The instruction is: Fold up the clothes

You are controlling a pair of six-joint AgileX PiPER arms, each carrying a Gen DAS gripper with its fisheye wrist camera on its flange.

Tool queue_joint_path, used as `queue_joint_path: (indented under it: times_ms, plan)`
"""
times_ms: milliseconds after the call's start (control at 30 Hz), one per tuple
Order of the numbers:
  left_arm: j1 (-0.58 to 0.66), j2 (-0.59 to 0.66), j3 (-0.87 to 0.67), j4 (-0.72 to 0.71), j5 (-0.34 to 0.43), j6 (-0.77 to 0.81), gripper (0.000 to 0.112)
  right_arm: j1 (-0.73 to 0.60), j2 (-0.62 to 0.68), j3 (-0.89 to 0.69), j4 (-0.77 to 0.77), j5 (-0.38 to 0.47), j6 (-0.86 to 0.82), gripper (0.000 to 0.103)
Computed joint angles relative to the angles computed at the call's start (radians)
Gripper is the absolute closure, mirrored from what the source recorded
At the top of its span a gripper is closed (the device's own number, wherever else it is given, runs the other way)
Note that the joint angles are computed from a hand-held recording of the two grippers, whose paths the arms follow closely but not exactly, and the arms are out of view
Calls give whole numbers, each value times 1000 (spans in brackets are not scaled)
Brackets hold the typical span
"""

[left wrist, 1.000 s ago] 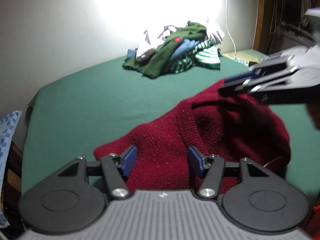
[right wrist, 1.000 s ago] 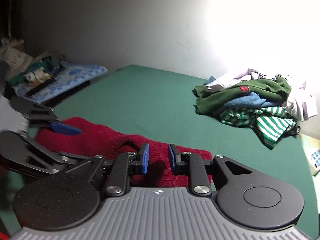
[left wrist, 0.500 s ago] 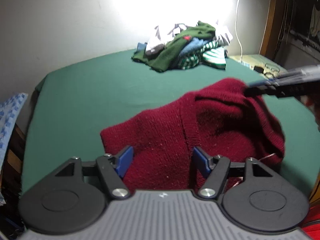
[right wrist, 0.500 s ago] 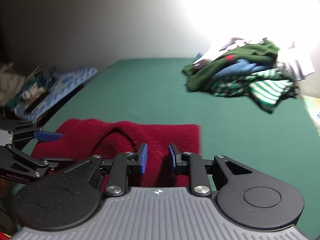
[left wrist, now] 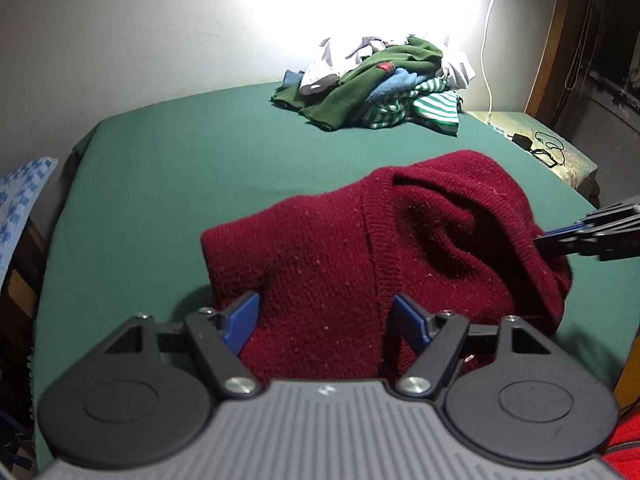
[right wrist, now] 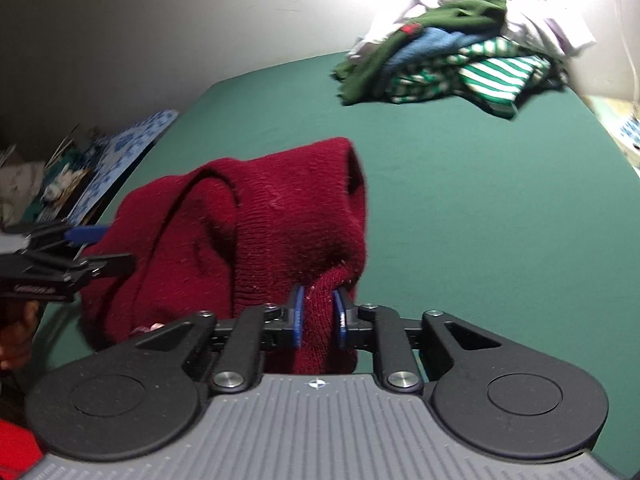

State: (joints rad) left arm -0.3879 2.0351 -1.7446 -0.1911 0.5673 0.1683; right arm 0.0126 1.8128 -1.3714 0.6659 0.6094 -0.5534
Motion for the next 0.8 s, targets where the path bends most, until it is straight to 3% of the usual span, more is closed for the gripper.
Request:
queue_joint_path:
  times_ms: [100,233,300,433,600,633,700,733,800]
  plan:
    - [-3,-3,3,7,-7,-6,36,2,-24,-9,48,76,-94,89]
    - [18,-29,28,-35,-19,14,35,38,-14,-4,-154,-4,29,78]
    - [34,-52,50,-34,-24,12,30,18,-14,-5,-152,-11,41,74]
    - [72,-84,98,-64,-19,32,25,-5,-40,18,-56,-89,-60,48]
    - [92,-64,98,-158,17,61,31,23,38,-32,6,-144,-111,49]
    - [88,-58,95,-167,19,64,35,28,61,-58,-24,-129,-76,54]
    - [83,-53,85,-185,40,63,57,30,87,-101,-49,-78,-30,73]
    - [82,-51,82,-197,50,67,60,27,89,-116,-46,-48,-24,81]
    - [106,-63,85,-305,89,135,69,7,71,-132,15,32,-79,82]
